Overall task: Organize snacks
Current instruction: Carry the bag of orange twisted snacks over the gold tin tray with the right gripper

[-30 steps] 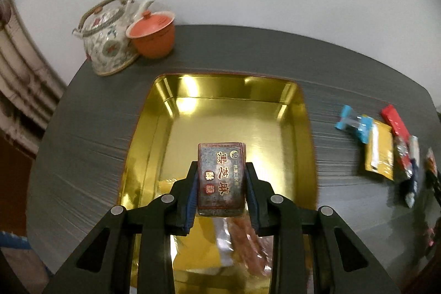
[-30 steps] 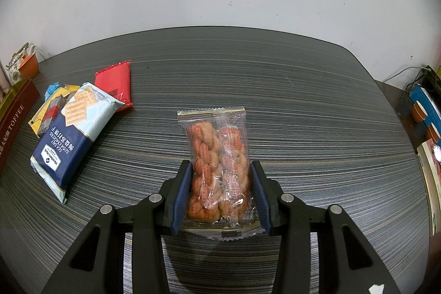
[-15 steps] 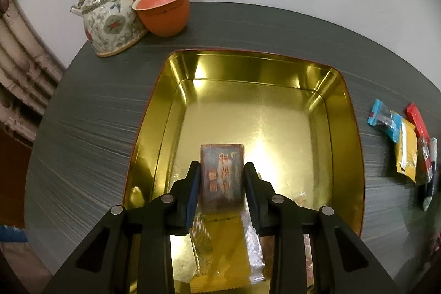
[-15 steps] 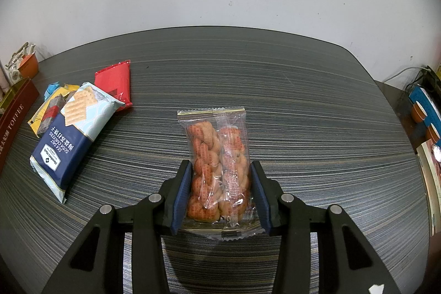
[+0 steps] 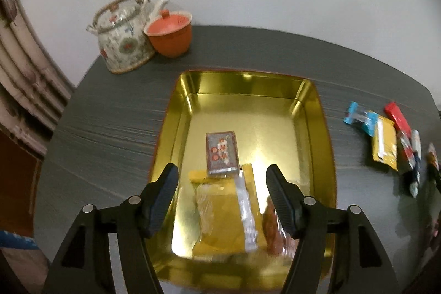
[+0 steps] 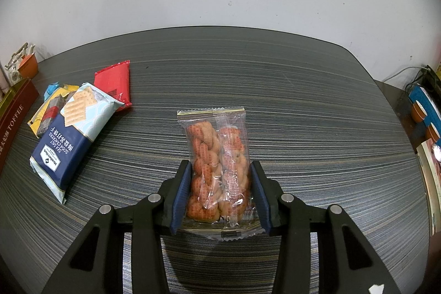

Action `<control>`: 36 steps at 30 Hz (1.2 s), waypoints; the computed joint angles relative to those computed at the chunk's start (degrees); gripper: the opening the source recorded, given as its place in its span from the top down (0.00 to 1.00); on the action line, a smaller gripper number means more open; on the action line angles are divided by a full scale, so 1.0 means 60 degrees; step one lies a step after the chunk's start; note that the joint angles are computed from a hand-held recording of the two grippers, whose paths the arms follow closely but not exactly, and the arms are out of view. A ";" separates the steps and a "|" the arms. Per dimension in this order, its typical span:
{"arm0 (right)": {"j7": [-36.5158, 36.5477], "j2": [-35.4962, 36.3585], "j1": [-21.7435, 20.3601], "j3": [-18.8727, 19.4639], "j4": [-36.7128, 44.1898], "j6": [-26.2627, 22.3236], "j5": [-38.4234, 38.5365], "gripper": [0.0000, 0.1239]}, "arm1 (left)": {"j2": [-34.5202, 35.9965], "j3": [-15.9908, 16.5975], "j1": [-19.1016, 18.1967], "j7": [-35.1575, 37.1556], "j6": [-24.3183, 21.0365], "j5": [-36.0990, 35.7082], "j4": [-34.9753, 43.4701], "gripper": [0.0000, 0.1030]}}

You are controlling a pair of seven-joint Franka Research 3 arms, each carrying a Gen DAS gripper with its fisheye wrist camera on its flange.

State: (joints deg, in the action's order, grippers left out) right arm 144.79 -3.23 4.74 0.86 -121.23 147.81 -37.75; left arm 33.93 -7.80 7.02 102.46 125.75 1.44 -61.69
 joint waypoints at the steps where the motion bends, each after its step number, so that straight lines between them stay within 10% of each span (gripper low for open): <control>1: 0.0000 0.0000 0.0000 0.0000 0.0000 0.0000 0.0000 0.68 | -0.0383 0.0043 0.0022 0.0006 0.0295 0.0077 -0.0562 0.35; 19: 0.0737 -0.0045 0.0319 0.0209 0.0616 -0.1301 -0.0454 0.71 | -0.2717 0.0670 0.0779 -0.0512 0.2854 0.0139 -0.4494 0.33; 36: -0.1708 0.2691 0.2475 0.0626 0.4949 -0.1017 0.1535 0.71 | -0.1920 0.0947 0.1419 -0.2548 0.2026 0.0141 -0.3260 0.18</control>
State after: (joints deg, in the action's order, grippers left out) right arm 134.54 12.92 19.59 4.61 -91.53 141.71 -28.53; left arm 22.41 -2.12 15.54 87.17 137.90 2.28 -81.25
